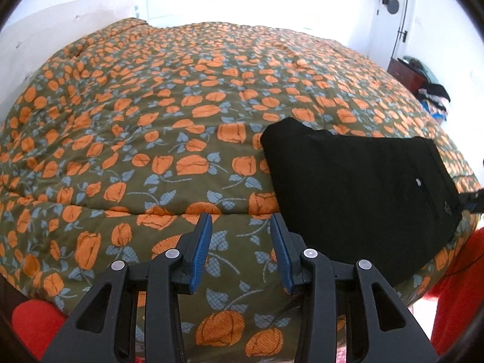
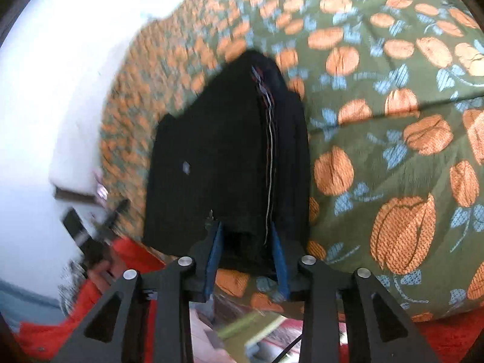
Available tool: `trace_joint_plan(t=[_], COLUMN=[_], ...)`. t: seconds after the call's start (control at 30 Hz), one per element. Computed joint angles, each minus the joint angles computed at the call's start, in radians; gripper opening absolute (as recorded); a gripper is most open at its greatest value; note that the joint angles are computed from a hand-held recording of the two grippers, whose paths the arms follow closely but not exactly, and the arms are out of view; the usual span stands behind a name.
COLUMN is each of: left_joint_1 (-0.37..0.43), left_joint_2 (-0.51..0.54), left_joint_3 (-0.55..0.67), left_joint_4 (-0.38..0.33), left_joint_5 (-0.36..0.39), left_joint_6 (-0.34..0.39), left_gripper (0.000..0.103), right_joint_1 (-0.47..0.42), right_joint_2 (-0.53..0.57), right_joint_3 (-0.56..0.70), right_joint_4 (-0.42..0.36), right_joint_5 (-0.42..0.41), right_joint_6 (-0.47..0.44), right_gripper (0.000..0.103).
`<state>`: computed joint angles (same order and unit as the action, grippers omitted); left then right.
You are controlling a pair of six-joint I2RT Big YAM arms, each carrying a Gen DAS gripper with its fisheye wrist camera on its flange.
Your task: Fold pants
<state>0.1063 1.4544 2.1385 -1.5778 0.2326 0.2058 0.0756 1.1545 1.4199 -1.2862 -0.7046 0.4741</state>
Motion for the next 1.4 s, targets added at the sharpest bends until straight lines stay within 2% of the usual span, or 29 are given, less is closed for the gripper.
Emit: trace_joint_plan(t=[0.1,0.27,0.33,0.37,0.43,0.57,0.63,0.73,0.83,0.9,0.97,1.03,1.1,1.13,1.2,1.27,1.3,1.33,1.37,1.4], left_joint_1=[0.0,-0.003,-0.003,-0.003,-0.002,-0.01,-0.029,-0.072,-0.094,-0.107,-0.119,-0.13,-0.139,-0.143,-0.148,-0.15,-0.151,-0.151,-0.149,-0.149], left_joint_2=[0.002,0.002,0.002,0.002,0.0,0.0,-0.003,-0.007,-0.016,-0.019,-0.016,-0.008,-0.004,-0.004,-0.007,-0.007,-0.008,-0.008,-0.007,-0.007], left_joint_3=[0.0,-0.002,0.0,0.0,0.002,0.017,0.016,0.006,-0.004,-0.009,-0.012,-0.007,-0.005,-0.005,-0.006,-0.005,-0.006,-0.006,-0.006,-0.006], left_joint_4=[-0.007,-0.018,-0.021,-0.022,-0.025,-0.032,-0.034,-0.047,-0.058,-0.058,-0.064,-0.081,-0.092,-0.094,-0.098,-0.102,-0.102,-0.103,-0.103,-0.103], left_joint_5=[-0.004,-0.013,-0.012,-0.012,-0.01,0.014,0.021,-0.007,-0.035,-0.061,-0.088,-0.112,-0.136,-0.146,-0.166,-0.183,-0.189,-0.195,-0.198,-0.203], left_joint_6=[-0.003,0.004,0.007,0.009,0.012,0.002,0.013,0.046,0.063,0.069,0.066,0.057,0.057,0.059,0.065,0.07,0.071,0.073,0.074,0.074], left_gripper=[0.041,0.041,0.041,0.041,0.041,0.043,0.046,0.046,0.047,0.049,0.052,0.052,0.052,0.052,0.052,0.052,0.052,0.053,0.054,0.054], right_joint_1=[-0.005,0.005,0.026,0.036,0.042,0.058,0.095,0.14,0.125,0.107,0.117,0.143,0.17,0.182,0.22,0.245,0.253,0.251,0.243,0.236], right_joint_2=[-0.001,0.017,0.039,0.046,0.057,0.049,0.059,0.077,0.069,0.073,0.082,0.093,0.097,0.096,0.091,0.084,0.096,0.132,0.162,0.164], right_joint_3=[0.031,0.081,0.105,0.114,0.139,0.195,0.216,0.165,0.163,0.206,0.259,0.322,0.355,0.353,0.318,0.266,0.248,0.248,0.242,0.227], right_joint_4=[-0.01,-0.069,-0.095,-0.112,-0.166,-0.212,-0.259,-0.3,-0.277,-0.294,-0.304,-0.276,-0.183,-0.142,-0.04,0.021,0.014,-0.042,-0.091,-0.089], right_joint_5=[0.027,0.081,0.118,0.127,0.164,0.186,0.257,0.313,0.289,0.284,0.357,0.44,0.444,0.44,0.464,0.514,0.535,0.542,0.548,0.546], right_joint_6=[-0.005,-0.09,-0.113,-0.127,-0.191,-0.223,-0.259,-0.272,-0.263,-0.268,-0.28,-0.298,-0.285,-0.275,-0.27,-0.291,-0.296,-0.284,-0.256,-0.246], right_gripper=[0.034,0.034,0.028,0.014,0.013,0.011,0.011,0.011,0.013,0.02,0.021,0.021,0.021,0.024,0.046,0.048,0.047,0.047,0.042,0.041])
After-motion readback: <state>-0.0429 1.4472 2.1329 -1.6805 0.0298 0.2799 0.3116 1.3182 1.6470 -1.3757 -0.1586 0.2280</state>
